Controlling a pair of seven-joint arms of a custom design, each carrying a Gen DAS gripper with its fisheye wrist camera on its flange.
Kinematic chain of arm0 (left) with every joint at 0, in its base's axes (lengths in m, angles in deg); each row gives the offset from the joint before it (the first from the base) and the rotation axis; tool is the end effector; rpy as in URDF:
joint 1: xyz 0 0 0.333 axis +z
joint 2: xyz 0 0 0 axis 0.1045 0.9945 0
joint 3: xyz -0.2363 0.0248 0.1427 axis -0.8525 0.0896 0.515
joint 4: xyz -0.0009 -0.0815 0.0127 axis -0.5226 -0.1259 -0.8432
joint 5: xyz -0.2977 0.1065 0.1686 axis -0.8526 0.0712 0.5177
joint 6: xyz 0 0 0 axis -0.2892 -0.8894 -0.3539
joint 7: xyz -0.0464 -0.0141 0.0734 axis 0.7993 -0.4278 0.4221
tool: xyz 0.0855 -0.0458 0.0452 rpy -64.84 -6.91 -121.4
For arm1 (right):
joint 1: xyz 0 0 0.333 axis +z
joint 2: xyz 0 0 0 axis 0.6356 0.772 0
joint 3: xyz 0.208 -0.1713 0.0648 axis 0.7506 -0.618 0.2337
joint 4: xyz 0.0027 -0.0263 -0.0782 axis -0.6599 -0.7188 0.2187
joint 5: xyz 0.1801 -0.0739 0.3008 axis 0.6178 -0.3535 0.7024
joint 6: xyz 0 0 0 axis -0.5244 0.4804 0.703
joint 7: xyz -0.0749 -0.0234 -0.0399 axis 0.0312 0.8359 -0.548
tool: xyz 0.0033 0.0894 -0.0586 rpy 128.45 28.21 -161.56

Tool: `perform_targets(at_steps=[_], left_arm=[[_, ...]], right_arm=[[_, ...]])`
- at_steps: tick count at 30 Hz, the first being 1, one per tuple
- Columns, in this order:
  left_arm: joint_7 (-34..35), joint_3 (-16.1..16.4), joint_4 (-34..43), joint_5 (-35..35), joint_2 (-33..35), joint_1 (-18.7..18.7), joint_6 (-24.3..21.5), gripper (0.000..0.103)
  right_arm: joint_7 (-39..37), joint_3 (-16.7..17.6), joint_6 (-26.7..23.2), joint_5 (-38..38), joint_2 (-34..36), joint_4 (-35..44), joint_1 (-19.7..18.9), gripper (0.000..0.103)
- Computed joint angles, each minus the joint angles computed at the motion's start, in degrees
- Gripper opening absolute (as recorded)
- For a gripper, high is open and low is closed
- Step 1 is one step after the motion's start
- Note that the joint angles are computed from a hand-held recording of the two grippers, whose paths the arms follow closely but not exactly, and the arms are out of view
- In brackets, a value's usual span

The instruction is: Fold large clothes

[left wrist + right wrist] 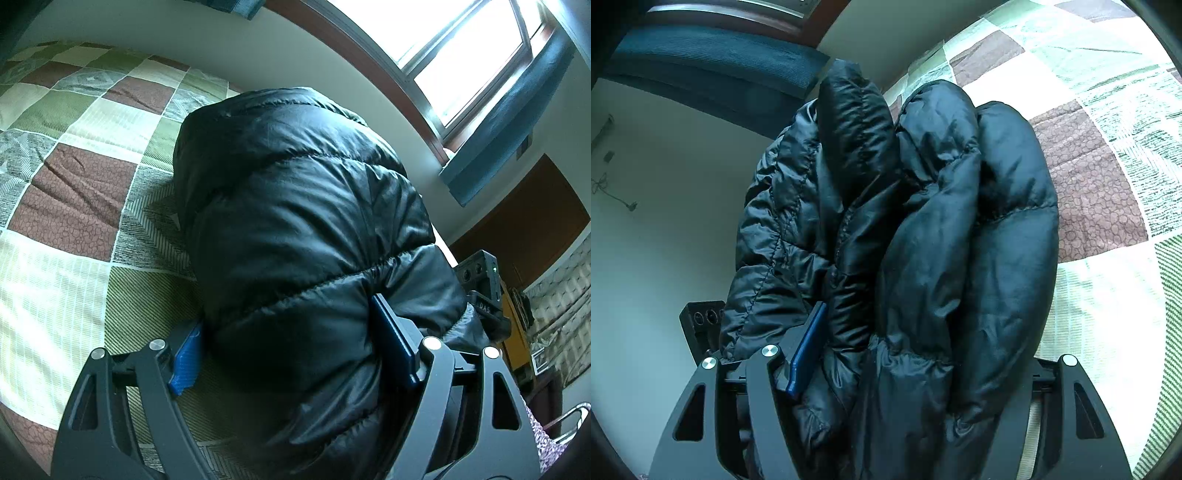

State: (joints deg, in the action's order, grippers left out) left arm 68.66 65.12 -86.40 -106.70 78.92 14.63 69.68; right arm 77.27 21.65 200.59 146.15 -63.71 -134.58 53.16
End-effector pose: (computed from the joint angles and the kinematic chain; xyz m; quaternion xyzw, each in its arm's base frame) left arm 0.6499 -0.0635 0.4921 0.5398 -0.7115 0.4476 0.0455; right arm 0.5852 0.2063 0.4648 -0.5395 0.6916 0.1323 0.4617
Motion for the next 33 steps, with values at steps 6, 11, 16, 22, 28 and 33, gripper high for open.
perform_targets(at_steps=[6,11,16,22,28,33], left_arm=[[0.0,0.0,-0.1,0.1,-0.1,0.0,0.2,0.081],[0.2,0.0,-0.3,0.0,-0.3,-0.1,0.7,0.081],[0.7,0.0,-0.8,0.0,-0.7,-0.2,1.1,0.081],[0.8,0.1,-0.7,-0.3,-0.4,-0.1,1.0,0.084],[0.7,0.2,-1.6,1.0,-1.1,-0.8,3.6,0.091],[0.4,0.4,-2.6,1.5,-2.0,-1.0,4.6,0.092]], right_arm=[[-1.7,-0.1,-0.8,1.3,-0.6,-0.8,-0.6,0.066],[-3.7,0.1,-0.5,3.8,-0.8,-1.1,-0.7,0.066],[-8.7,-0.2,-0.9,8.5,-1.7,-3.0,-1.3,0.066],[-13.2,-0.6,-0.1,12.9,-2.3,-4.4,-0.8,0.066],[-19.5,-0.9,0.6,19.6,-4.2,-7.2,-0.8,0.066],[-22.7,-1.9,0.7,23.4,-4.9,-8.3,-0.6,0.066]])
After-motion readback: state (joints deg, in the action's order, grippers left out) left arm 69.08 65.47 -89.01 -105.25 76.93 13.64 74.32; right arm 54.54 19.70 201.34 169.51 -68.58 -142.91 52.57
